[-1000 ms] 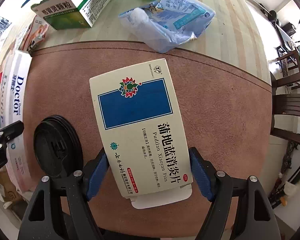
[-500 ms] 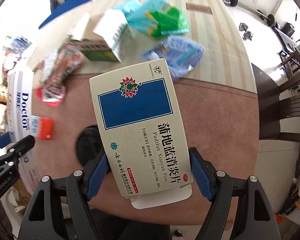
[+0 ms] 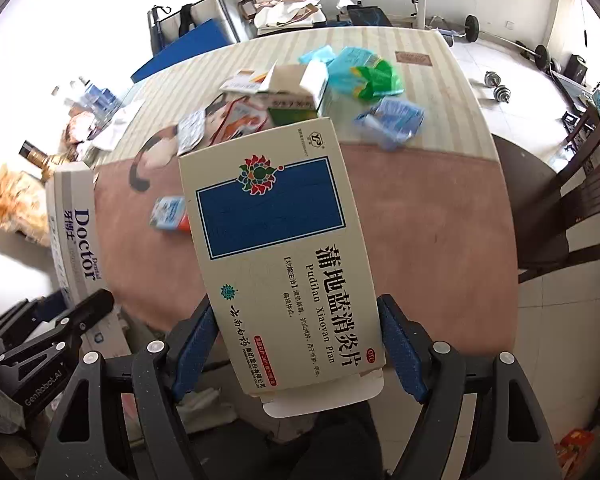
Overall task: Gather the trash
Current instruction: 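Lift the toothpaste box with the left tool while the right tool lifts the medicine box, then open the left tool over the trash bin while the right tool drops the medicine box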
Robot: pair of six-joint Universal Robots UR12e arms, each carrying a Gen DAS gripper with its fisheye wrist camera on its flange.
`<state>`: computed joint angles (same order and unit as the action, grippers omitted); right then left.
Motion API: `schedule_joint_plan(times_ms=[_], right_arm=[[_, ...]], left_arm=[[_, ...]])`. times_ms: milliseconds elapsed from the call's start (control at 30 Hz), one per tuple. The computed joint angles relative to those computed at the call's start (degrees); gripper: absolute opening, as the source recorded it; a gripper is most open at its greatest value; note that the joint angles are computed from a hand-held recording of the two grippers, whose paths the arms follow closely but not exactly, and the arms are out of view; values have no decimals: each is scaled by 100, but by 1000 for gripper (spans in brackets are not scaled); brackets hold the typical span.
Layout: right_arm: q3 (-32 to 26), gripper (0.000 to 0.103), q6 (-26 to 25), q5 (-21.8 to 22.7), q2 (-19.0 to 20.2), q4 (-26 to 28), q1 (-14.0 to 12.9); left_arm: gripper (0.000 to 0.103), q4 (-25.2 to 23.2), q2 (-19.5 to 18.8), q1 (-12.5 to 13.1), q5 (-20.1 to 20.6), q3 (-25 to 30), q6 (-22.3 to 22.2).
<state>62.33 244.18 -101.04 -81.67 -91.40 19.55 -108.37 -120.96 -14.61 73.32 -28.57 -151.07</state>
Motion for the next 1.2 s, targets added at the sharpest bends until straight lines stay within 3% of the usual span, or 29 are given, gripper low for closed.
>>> schedule_joint_plan(times_ms=[233,433,600,800,1000,1067,1100,1167,1200], right_arm=[[367,79,120,833,17,-252,385],[1067,79,-113,1716,87,-661,457],[1859,79,-381,2149,195,-1301,470],[3027,79,-123,2566,356,-2462,384],[3818,80,65,2509,696,-3825,301],[4058,81,129,2556,761,-4260,243],[4081,87,117,2540,827,-4332,216],[4208,100,166,2458,833,-4523,201],[4284,100,185,2425,809,-4652,182]], left_arm=[[43,-670,476,426,-167,-1133,-366],[43,-638,607,575,-125,-2210,-907],[43,-317,414,578,-163,-2984,-1292],[43,47,-92,488,-198,-3495,-1497],[45,539,-390,417,-62,-3880,-1641],[73,864,-346,413,-2,-4042,-1706],[99,1114,-297,408,83,-4145,-1780],[103,1390,-201,415,167,-4286,-1922],[103,1451,-152,418,226,-4335,-1978]])
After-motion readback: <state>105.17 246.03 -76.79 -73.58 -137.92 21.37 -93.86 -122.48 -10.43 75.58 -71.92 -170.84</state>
